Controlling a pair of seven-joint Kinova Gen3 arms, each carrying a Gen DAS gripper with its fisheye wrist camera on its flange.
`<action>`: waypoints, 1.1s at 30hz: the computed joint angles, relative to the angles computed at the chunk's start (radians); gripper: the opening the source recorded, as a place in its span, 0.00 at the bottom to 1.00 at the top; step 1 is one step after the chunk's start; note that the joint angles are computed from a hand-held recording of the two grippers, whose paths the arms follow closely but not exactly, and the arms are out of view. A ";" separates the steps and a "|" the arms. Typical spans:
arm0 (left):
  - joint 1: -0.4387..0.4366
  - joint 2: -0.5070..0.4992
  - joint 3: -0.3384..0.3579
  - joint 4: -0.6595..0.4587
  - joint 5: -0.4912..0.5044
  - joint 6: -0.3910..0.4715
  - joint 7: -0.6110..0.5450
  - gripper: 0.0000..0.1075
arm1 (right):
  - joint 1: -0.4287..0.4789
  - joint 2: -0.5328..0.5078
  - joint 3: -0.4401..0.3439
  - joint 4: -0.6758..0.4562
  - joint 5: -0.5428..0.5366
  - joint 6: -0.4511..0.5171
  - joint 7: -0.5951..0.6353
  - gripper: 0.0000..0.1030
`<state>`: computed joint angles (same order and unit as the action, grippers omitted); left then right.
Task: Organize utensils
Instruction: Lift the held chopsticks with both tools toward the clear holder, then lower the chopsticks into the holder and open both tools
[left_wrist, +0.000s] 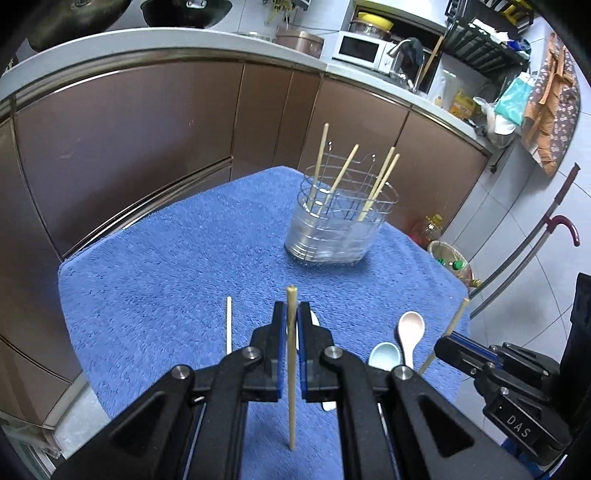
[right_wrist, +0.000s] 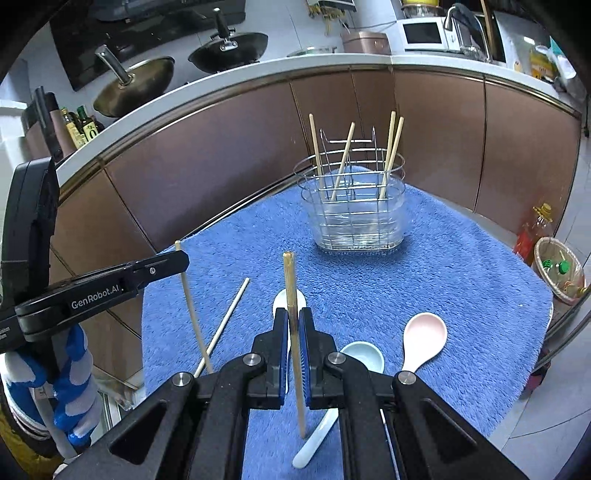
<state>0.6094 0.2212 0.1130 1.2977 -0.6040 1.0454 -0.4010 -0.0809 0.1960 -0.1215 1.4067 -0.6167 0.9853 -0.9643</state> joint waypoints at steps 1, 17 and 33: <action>0.007 -0.001 0.000 -0.002 -0.009 0.003 0.006 0.05 | 0.007 -0.015 0.000 0.012 -0.010 -0.003 0.010 0.06; 0.054 -0.046 0.033 0.028 -0.125 0.035 0.099 0.05 | 0.061 -0.103 0.059 0.104 -0.194 0.003 0.161 0.06; -0.017 0.009 -0.010 -0.183 -0.086 -0.017 -0.048 0.05 | 0.117 -0.019 0.052 -0.072 -0.275 0.026 0.185 0.06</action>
<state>0.5926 0.2301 0.1028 1.1143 -0.6903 1.0287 -0.4489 0.0365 0.1765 -0.0693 1.3344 -0.8914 1.0117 -0.7796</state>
